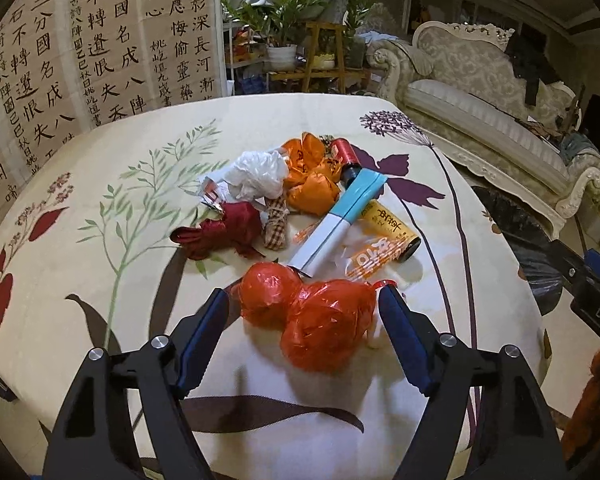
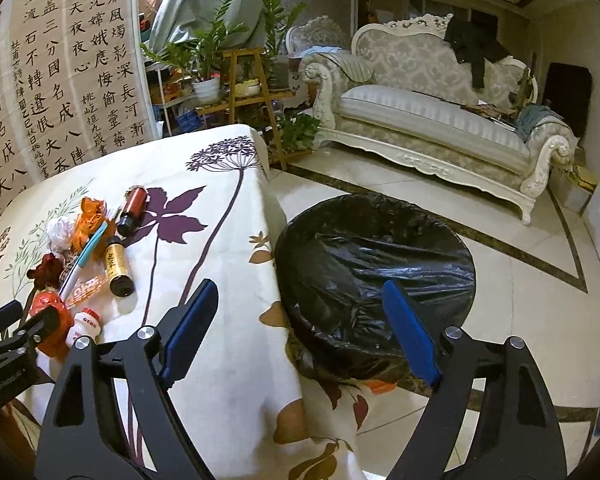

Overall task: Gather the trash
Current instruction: 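Grasp the red plastic bag with the left gripper while the right gripper grasps the white milk bottle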

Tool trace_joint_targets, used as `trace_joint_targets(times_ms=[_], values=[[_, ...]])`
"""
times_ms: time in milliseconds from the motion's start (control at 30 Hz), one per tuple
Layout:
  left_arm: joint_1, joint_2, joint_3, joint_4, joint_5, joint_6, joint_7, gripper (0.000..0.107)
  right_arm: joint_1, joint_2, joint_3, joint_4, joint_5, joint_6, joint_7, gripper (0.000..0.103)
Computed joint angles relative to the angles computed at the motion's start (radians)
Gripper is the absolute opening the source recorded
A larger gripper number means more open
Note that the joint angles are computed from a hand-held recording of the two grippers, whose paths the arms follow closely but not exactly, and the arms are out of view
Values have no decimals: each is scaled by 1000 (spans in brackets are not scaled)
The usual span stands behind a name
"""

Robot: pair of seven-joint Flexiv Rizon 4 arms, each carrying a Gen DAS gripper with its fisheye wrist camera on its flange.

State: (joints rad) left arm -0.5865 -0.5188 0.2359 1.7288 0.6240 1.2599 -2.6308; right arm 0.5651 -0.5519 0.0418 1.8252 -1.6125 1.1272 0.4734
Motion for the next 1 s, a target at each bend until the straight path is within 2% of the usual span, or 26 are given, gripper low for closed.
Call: trace_joint_targets(times_ms=[133, 267, 333, 433, 733, 1000], values=[[33, -5, -28, 21, -33, 43, 37, 66, 0, 0, 1, 2, -7, 3, 3, 82], [5, -7, 5, 28, -32, 64, 36, 60, 3, -7, 2, -4, 1, 4, -3, 82], [9, -7, 7, 38, -35, 97, 44, 48, 5, -11, 1, -7, 3, 7, -5, 82], [19, -8, 4, 58, -69, 138, 73, 48, 9, -17, 0, -12, 6, 14, -11, 82], [-15, 11, 56, 107, -128, 196, 125, 47, 21, -25, -4, -25, 11, 21, -26, 82], [-68, 39, 132, 149, -119, 206, 107, 47, 43, -42, -5, -51, 26, 37, -60, 82]])
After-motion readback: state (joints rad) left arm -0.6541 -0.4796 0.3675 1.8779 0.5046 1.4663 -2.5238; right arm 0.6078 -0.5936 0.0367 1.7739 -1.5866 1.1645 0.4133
